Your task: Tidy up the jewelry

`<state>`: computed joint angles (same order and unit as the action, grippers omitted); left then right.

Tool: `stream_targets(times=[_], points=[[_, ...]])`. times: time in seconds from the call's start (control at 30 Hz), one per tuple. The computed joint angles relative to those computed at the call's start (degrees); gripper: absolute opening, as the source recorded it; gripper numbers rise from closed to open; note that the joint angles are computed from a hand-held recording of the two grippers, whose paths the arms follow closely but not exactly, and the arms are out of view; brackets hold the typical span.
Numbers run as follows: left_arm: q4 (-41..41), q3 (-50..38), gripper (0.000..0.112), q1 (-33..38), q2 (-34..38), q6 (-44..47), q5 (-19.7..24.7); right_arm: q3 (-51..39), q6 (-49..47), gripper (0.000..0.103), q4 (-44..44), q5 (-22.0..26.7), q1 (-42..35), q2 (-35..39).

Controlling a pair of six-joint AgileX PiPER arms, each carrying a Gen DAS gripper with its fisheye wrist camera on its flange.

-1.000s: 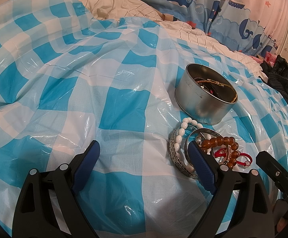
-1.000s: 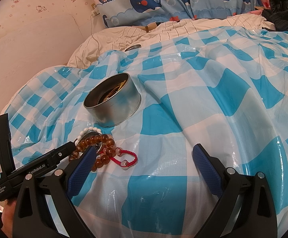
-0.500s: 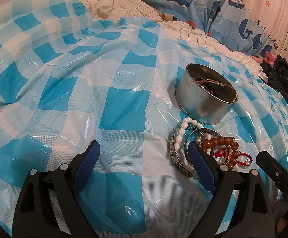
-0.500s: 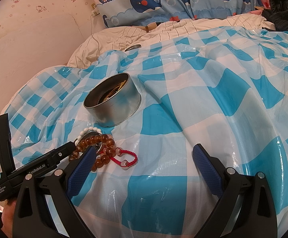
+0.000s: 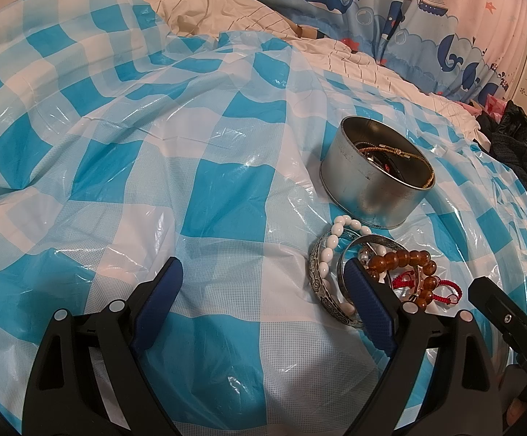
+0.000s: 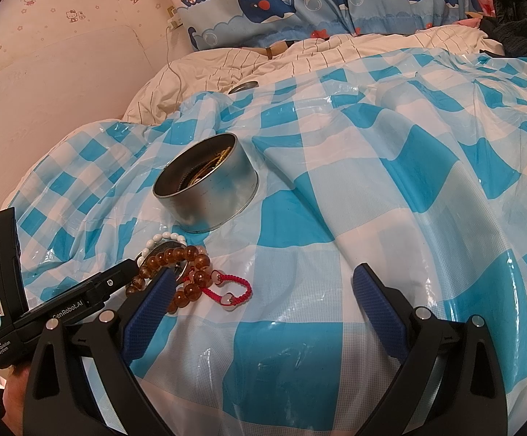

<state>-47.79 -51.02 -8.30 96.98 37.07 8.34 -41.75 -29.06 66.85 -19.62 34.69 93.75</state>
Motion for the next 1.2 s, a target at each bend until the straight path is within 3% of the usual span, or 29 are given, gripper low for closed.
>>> stream_targets(times=[1.2], points=[[0.09, 0.00, 0.086, 0.00, 0.00, -0.08, 0.01, -0.06, -0.30, 0.095, 0.39, -0.05, 0.13, 0.00]])
